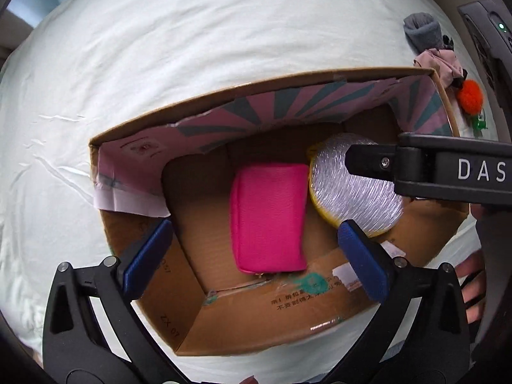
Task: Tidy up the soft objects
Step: 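Carry the pink pouch and glitter sponge into the box and release both, then lift both tools away from the box toward the remaining pile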
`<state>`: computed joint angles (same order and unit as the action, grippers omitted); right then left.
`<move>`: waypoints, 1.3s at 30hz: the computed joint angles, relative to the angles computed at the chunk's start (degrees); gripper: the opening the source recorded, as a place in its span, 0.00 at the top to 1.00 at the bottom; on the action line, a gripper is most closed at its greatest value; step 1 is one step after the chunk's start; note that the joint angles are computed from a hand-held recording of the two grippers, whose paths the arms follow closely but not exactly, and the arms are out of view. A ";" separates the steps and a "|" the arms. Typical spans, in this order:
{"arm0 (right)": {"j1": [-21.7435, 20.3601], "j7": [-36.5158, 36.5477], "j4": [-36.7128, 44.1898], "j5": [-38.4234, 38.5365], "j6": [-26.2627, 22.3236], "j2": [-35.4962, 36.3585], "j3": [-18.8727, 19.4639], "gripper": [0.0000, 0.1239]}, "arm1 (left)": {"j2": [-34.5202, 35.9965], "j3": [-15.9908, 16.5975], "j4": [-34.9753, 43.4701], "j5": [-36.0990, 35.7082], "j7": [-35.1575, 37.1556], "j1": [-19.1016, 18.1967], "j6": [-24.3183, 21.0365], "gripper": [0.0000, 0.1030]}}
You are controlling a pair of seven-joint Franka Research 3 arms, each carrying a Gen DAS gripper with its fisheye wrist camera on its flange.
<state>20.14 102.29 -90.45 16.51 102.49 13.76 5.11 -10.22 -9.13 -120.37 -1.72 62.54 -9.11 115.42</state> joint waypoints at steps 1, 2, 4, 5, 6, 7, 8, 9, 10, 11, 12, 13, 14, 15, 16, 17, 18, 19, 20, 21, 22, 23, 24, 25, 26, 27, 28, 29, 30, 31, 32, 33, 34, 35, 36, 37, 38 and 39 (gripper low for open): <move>-0.11 -0.58 0.42 0.23 -0.72 0.24 0.07 0.17 | -0.28 -0.04 -0.12 0.03 -0.14 -0.01 -0.19 0.00; -0.21 -1.18 1.01 0.37 -1.78 0.56 0.13 0.17 | -0.61 -0.10 -0.33 0.07 -0.43 -0.04 -0.18 0.00; -0.18 -2.03 1.39 0.06 -2.89 0.51 0.12 0.17 | -0.80 -0.27 -0.13 0.33 -1.34 -0.12 -0.55 0.00; -0.12 -2.33 1.06 -0.10 -2.65 0.12 0.10 0.17 | -1.07 -0.25 -0.21 0.31 -1.64 -0.14 -0.54 0.00; 0.08 -2.38 0.65 -0.14 -1.93 -0.27 0.18 0.17 | -1.63 -0.21 -0.38 0.31 -1.87 -0.15 -0.64 0.00; 0.10 -2.56 0.08 -0.08 -1.32 -0.88 0.16 0.17 | -2.37 -0.15 -0.63 0.43 -2.11 -0.14 -0.77 0.00; 0.01 -2.80 -0.60 0.05 -0.86 -1.64 0.10 0.17 | -3.24 0.10 -1.14 0.38 -1.98 -0.07 -0.68 0.00; -0.12 -2.92 -1.16 0.50 -0.38 -2.42 0.08 0.17 | -4.00 0.25 -1.73 0.24 -1.98 -0.08 -0.37 0.00; -0.22 -2.91 -1.46 1.08 -0.15 -2.98 0.12 0.17 | -4.88 0.30 -2.10 0.11 -2.23 -0.12 -0.33 0.00; -0.32 -2.92 -1.51 1.44 -0.31 -3.34 0.14 0.17 | -5.04 0.31 -1.88 0.25 -2.43 -0.13 -0.42 0.00; -0.57 -3.19 -1.55 1.66 -0.89 -4.00 0.03 0.17 | -5.66 0.22 -1.84 0.69 -2.73 -0.14 -0.62 0.00; -0.58 -3.09 -1.39 1.66 -1.25 -4.25 0.06 0.17 | -6.00 0.14 -1.69 1.18 -2.94 -0.16 -0.90 0.00; -0.65 -3.27 -1.48 1.65 -1.38 -4.79 0.06 0.17 | -6.61 -0.03 -1.53 1.88 -3.24 -0.20 -1.35 0.00; -0.80 -3.62 -1.50 1.65 -1.56 -5.39 -0.01 0.17 | -7.22 -0.05 -1.53 2.19 -3.33 -0.30 -1.64 0.00; -1.02 -4.11 -1.29 1.73 -1.83 -5.81 -0.11 0.17 | -7.68 -0.11 -1.44 2.44 -3.53 -0.42 -1.78 0.00; -1.18 -4.61 -0.91 1.85 -2.00 -6.00 -0.15 0.17 | -8.55 -0.23 -1.50 2.78 -3.85 -0.55 -2.03 0.00; -1.25 -5.10 -0.84 1.74 -1.94 -6.60 -0.14 0.17 | -9.11 -0.38 -1.43 3.07 -4.22 -0.70 -2.26 0.00; -1.08 -5.41 -0.96 1.26 -1.30 -6.99 -0.01 0.17 | -9.88 -0.45 -1.49 3.24 -4.48 -0.90 -2.55 0.00; -1.05 -5.90 -0.82 0.69 -1.44 -7.53 0.02 0.17 | -10.44 -0.50 -1.48 3.43 -4.68 -1.07 -2.75 0.00; -0.99 -6.44 -0.78 0.28 -1.78 -8.42 0.09 0.17 | -11.01 -0.72 -1.32 3.86 -5.09 -1.23 -2.98 0.00; -1.02 -6.97 -0.92 0.31 -1.81 -9.19 0.12 0.17 | -11.54 -0.94 -1.16 4.26 -5.57 -1.40 -3.22 0.00; -1.02 -7.46 -1.41 0.54 -1.50 -10.25 0.17 0.17 | -12.53 -1.11 -1.06 4.56 -6.07 -1.61 -3.58 0.00; -1.15 -8.24 -2.76 0.87 -0.64 -11.30 0.11 0.17 | -13.30 -1.27 -0.94 4.74 -6.70 -1.81 -3.86 0.00; -1.25 -8.82 -3.27 0.91 -0.63 -12.62 0.08 0.17 | -14.13 -1.42 -0.98 4.97 -7.32 -2.00 -4.01 0.00; -1.30 -9.26 -3.80 0.76 -0.50 -13.99 0.10 0.17 | -15.06 -1.44 -1.00 4.93 -7.99 -2.21 -4.23 0.00; -1.48 -9.94 -4.68 0.75 -0.06 -15.27 0.00 0.17 | -16.36 -1.38 -1.29 4.43 -8.83 -2.50 -4.34 0.00; -1.53 -10.37 -6.05 0.66 0.72 -16.77 0.06 0.17 | -17.34 -1.28 -1.44 4.02 -9.52 -2.75 -4.42 0.00; -1.56 -10.63 -6.46 0.44 1.08 -17.86 0.15 0.17 | -18.43 -1.34 -1.65 3.86 -10.31 -2.96 -4.55 0.00; -1.58 -11.18 -7.01 0.37 1.61 -19.15 0.22 0.17 | -19.38 -1.41 -1.71 3.92 -10.95 -3.12 -4.90 0.00; -1.69 -12.18 -7.47 0.43 2.20 -20.37 0.16 0.17 | -20.31 -1.65 -1.61 4.14 -11.80 -3.25 -5.43 0.00; -1.75 -12.99 -7.88 0.25 2.64 -21.62 0.20 0.17 | -21.02 -1.84 -1.49 4.37 -12.46 -3.41 -5.94 0.00; -1.75 -13.98 -8.19 -0.33 3.18 -22.99 0.35 0.17 | -21.95 -2.18 -1.19 4.75 -13.39 -3.51 -6.56 0.00; -1.85 -14.99 -8.27 -0.96 3.45 -24.19 0.40 0.17 | -22.68 -2.50 -0.91 5.20 -14.27 -3.59 -7.01 0.00; -1.92 -15.71 -8.36 -1.44 3.72 -25.04 0.49 0.17 | -23.47 -2.89 -0.57 5.84 -15.22 -3.62 -7.49 0.00; -2.05 -16.74 -8.76 -2.17 4.45 -26.50 0.56 0.17 | -24.00 -3.24 -0.12 6.55 -16.07 -3.61 -7.84 0.00; -2.23 -17.46 -9.18 -2.74 5.19 -27.75 0.61 0.17 | -24.63 -3.82 0.46 7.59 -17.16 -3.49 -8.20 0.00; -2.47 -18.35 -9.96 -3.64 6.49 -29.52 0.71 0.17 | -25.09 -4.39 1.07 8.68 -18.13 -3.41 -8.46 0.00; -2.74 -19.19 -10.31 -4.15 7.36 -30.76 0.64 0.17 | -25.38 -5.03 1.89 9.90 -19.04 -3.30 -8.91 0.00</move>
